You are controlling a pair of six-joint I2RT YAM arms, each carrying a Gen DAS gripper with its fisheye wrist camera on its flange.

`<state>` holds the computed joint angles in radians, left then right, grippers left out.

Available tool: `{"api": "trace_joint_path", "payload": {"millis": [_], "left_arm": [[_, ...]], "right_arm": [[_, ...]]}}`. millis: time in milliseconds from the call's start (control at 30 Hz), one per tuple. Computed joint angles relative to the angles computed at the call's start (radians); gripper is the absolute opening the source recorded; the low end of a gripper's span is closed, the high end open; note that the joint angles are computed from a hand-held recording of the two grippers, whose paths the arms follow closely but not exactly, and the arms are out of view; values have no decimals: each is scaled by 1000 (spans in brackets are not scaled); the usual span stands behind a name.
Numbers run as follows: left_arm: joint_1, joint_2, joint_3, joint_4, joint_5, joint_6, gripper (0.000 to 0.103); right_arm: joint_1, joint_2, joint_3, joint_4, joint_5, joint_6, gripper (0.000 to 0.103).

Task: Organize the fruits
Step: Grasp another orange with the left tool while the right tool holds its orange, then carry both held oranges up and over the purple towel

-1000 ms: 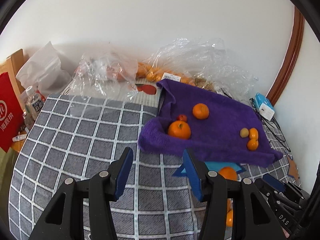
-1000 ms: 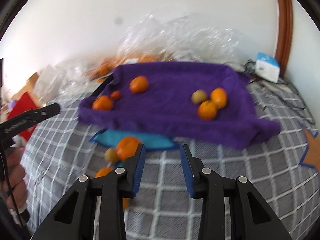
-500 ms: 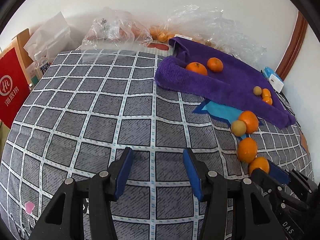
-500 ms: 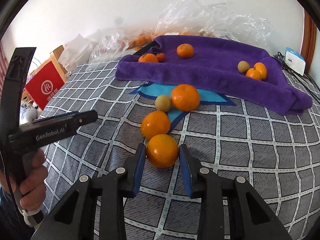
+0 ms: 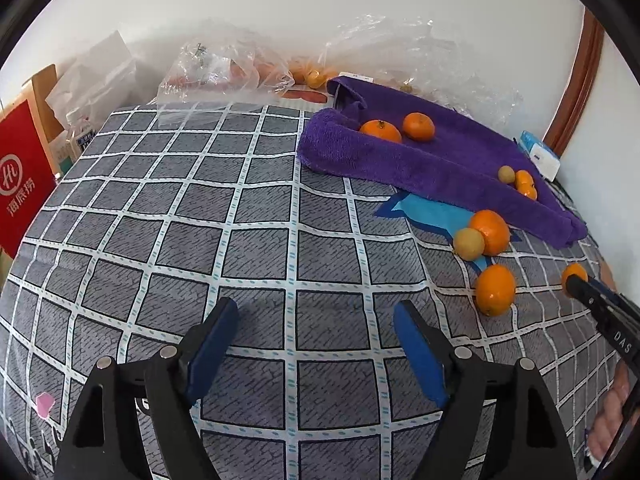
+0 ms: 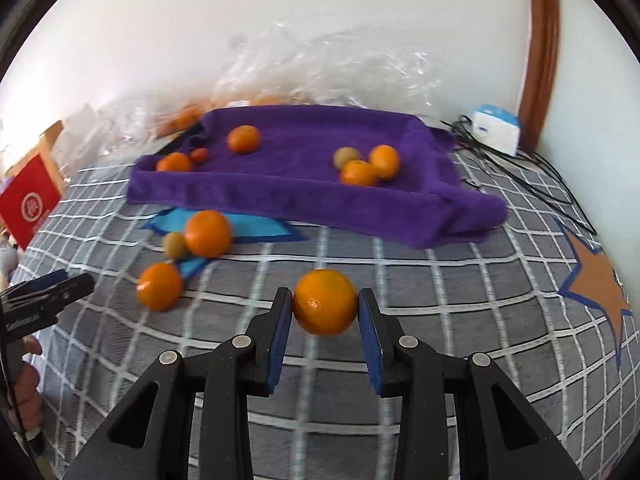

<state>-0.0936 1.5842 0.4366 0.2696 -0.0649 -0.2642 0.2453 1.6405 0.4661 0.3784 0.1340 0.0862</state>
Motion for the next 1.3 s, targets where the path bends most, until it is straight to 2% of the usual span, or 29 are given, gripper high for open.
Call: {"api": "trace_joint_path", "payload": {"millis": [67,133,167,267,433,500,533,633,733,900,1033,1133,1200,1300], "left_arm": [[-27,-4,6,-17,-40,-16,74],[-33,-36,-8,-8,6,-35,66],[-43,-52,-8,-10,34,-41,66],[-119,-71,19,-38,12,-56,66],[-222,1,100,-42,10,-66,64],[-251,46,143,-63,-4,-79,59],[-264,59,155,-75,-5,-92,53],[-268,101,179,-63,27,-106,47],[-285,122,194,-63,25,-102,30],[-266,83,165,-53,-22,-90,30],[-175,-16,90,-57,-49,-66,30],[-96,-30,72,-58,-60,-29,30],[-53,-18,82,-68,-50,-10,30],[-11,-11,65,-27,-24,-4,30]], "right_arm": [[-39,10,8,-2,4,-11,33],[-76,8,-3,17,-3,-27,33],[-103,5,-5,19,-19,-42,33],[-147,3,-16,33,-33,-60,33],[-178,25,-31,65,-69,-62,34],[-190,32,-21,46,-96,-61,34],[-198,30,-25,53,-114,-61,34],[-229,39,-20,48,-173,-57,34],[-230,43,-20,51,-179,-52,34],[-217,53,-6,34,-163,-64,33],[-186,55,-2,24,-112,-70,33],[-134,45,-10,30,-51,-70,33],[-120,42,5,3,-81,-48,33],[-80,52,39,-28,-108,-21,33]]}}
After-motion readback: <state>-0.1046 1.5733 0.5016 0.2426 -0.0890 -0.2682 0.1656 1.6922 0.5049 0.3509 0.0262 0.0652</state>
